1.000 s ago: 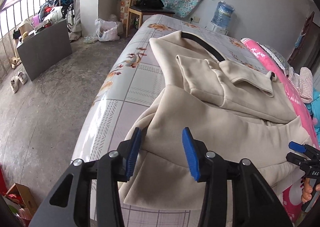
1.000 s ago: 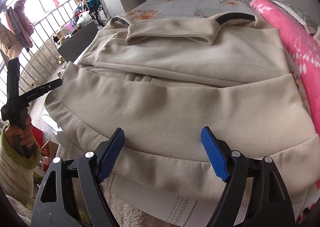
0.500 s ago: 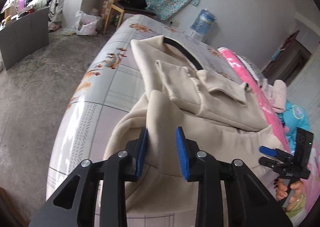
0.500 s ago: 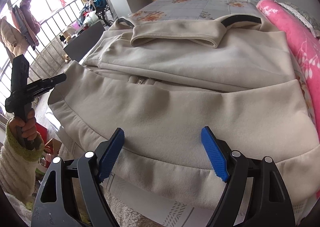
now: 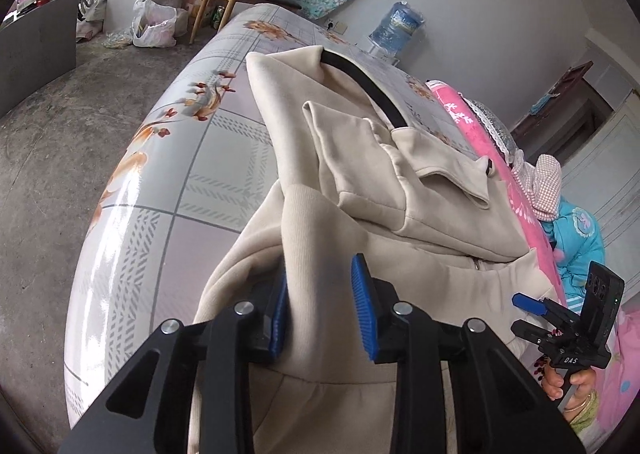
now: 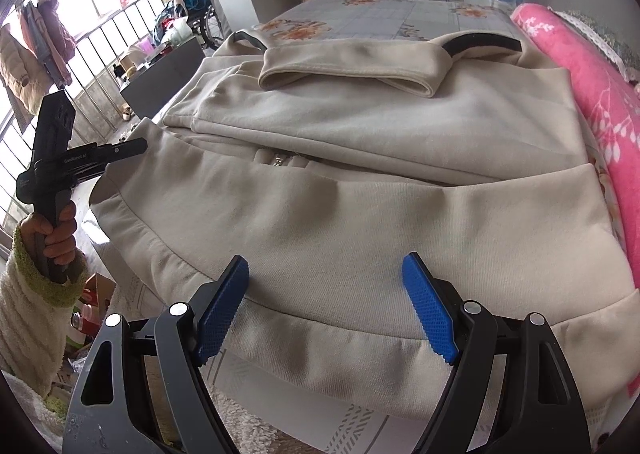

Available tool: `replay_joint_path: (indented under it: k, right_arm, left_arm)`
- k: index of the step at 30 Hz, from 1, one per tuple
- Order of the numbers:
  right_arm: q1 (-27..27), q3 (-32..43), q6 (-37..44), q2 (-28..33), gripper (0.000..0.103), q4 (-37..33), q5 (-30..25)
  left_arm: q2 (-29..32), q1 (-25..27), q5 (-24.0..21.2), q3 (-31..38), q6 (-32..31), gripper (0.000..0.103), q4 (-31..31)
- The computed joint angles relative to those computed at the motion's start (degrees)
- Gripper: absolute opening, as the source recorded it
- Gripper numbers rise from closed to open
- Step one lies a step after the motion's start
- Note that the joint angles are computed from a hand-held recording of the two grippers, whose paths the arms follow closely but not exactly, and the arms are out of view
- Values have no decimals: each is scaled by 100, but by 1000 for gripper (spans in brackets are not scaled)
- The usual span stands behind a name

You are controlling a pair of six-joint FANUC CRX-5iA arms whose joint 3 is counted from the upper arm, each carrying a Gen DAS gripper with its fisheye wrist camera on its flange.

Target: Fold large clothes

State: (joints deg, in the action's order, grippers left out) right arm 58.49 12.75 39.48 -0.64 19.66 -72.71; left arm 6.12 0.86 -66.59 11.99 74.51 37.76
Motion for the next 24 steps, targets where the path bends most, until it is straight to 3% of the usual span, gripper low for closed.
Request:
replay_joint_path:
  k: [2,4,7,12,15,19,24]
  right_arm:
    - [-9,-9,2,-1,76,-1,9]
    - [-2,-11,-27,5,76,12,6]
    - [6,5,-30,24,76,32,-19]
    - [-11,36,-91,-4,75,-30,-54]
    - [87,-154,-330,-196,75,200,-91]
    - [245,-531,-845,-596,75,770,-290]
    - [92,-756,-1210,-911,62,1300,-582]
  left_arm:
    - [-171,27,164,-344,-465,28,491]
    - [-258,-5,181,-369,-564,28,444]
    - [-223,-218,73,112,-144,28,-561]
    - [38,-1022,-428,1308,684,27,-3006]
    - [109,-1440,-589,1628,895,27,-3921]
    - [106,-1662,-619,1698,1033,27,-4418]
    - [163,-1693,-706,1794,1126,27,-4511]
